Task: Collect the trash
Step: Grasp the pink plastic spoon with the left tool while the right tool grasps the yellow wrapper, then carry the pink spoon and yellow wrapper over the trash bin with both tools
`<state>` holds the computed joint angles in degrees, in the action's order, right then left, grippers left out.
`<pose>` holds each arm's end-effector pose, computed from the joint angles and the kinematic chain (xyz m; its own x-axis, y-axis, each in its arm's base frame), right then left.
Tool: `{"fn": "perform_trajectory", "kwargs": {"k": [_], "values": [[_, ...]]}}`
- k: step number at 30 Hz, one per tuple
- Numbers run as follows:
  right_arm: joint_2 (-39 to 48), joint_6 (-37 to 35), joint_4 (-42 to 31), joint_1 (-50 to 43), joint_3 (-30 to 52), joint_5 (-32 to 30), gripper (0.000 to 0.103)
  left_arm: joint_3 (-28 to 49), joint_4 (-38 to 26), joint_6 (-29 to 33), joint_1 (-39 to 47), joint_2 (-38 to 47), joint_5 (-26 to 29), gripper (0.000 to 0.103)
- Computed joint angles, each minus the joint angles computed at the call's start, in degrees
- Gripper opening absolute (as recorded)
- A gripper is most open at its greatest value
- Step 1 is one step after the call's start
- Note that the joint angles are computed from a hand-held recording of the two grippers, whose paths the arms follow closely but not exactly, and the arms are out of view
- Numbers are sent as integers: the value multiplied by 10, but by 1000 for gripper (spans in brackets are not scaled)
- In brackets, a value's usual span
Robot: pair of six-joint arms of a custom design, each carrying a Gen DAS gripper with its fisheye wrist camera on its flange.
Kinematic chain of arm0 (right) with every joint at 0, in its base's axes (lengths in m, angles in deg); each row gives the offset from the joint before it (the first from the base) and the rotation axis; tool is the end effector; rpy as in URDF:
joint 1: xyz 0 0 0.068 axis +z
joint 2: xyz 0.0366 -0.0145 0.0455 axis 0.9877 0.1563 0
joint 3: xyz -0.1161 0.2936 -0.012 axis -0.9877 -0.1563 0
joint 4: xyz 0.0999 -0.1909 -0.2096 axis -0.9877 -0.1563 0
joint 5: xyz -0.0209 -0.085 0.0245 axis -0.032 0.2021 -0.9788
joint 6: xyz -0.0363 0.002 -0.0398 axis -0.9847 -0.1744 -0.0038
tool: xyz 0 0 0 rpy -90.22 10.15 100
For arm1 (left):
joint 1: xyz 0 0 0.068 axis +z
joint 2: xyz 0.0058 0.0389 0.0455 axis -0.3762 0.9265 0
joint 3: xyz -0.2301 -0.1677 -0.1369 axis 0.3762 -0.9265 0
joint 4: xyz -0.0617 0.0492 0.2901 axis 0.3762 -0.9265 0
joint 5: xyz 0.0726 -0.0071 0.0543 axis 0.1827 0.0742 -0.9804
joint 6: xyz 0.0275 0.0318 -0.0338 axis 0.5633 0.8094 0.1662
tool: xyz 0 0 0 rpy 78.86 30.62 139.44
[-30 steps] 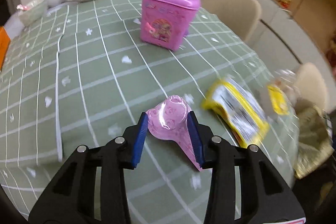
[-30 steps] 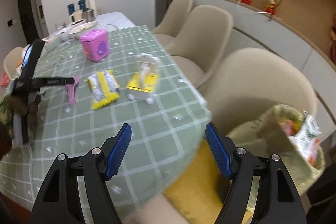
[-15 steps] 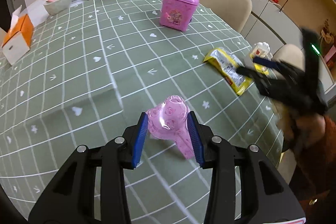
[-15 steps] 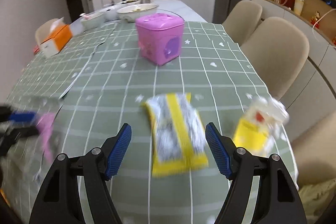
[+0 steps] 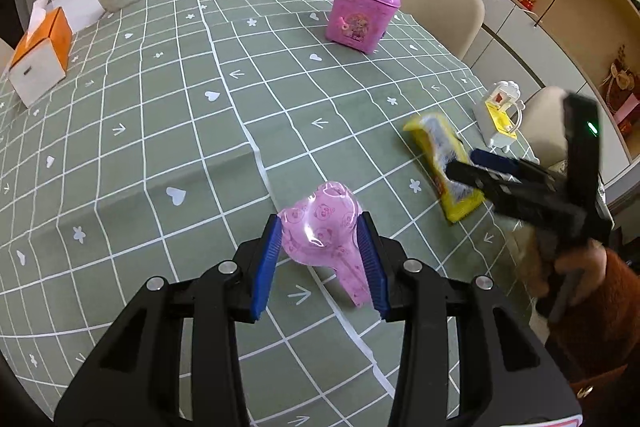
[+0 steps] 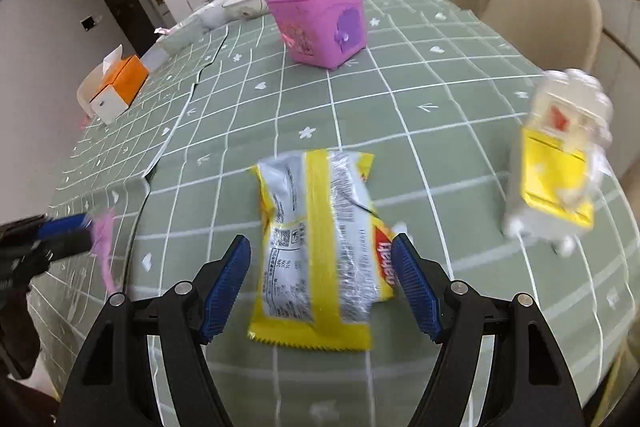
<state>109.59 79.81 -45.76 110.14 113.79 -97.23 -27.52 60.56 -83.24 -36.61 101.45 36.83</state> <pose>0.3435 0.1973 0.1261 -0.7998 -0.2148 -0.5605 -0.4024 0.8848 0.2351 0.2414 -0.0653 0.1672 -0.8620 -0.0980 -0.4974 0.0215 0.9732 -0.2291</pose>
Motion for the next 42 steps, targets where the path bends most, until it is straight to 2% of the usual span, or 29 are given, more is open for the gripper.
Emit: {"fn": "perform_trajectory", "kwargs": {"k": [2,4,7,11,13,14,15,16,17,20,26,31,37,42], "values": [[-25,12,16,13,-25,36,69,-2,5,-1,1,3,8,37],[-34,12,23,17,-30,43,69,-5,7,-3,-2,2,11,37],[-7,-4,1,24,6,47,69,-8,4,-3,-5,-2,13,37],[50,-28,-15,31,64,92,69,-14,-8,-3,-12,-20,5,37],[65,-32,-17,21,78,68,69,-20,-16,-3,-13,-31,0,37],[66,-32,-19,17,81,54,65,-22,-19,-3,-12,-34,0,37],[65,-36,-22,13,82,36,57,-24,-22,-1,-10,-36,0,37],[62,-45,-31,12,83,19,34,-28,-25,-4,-10,-42,-2,37],[60,-50,-41,15,85,16,28,-31,-27,-5,-10,-45,-2,37],[18,-49,-39,28,52,39,21,-34,-32,-12,-10,-58,-3,37],[-120,-19,-48,32,-39,63,21,-13,-37,-30,-47,-86,-33,37],[-269,-19,-96,-7,-105,73,21,40,-29,-42,-116,-83,-77,37],[-432,-48,-181,-84,-150,91,21,138,1,-37,-226,-22,-126,37],[-552,-92,-251,-205,-170,63,21,231,23,-16,-295,63,-135,37]]}}
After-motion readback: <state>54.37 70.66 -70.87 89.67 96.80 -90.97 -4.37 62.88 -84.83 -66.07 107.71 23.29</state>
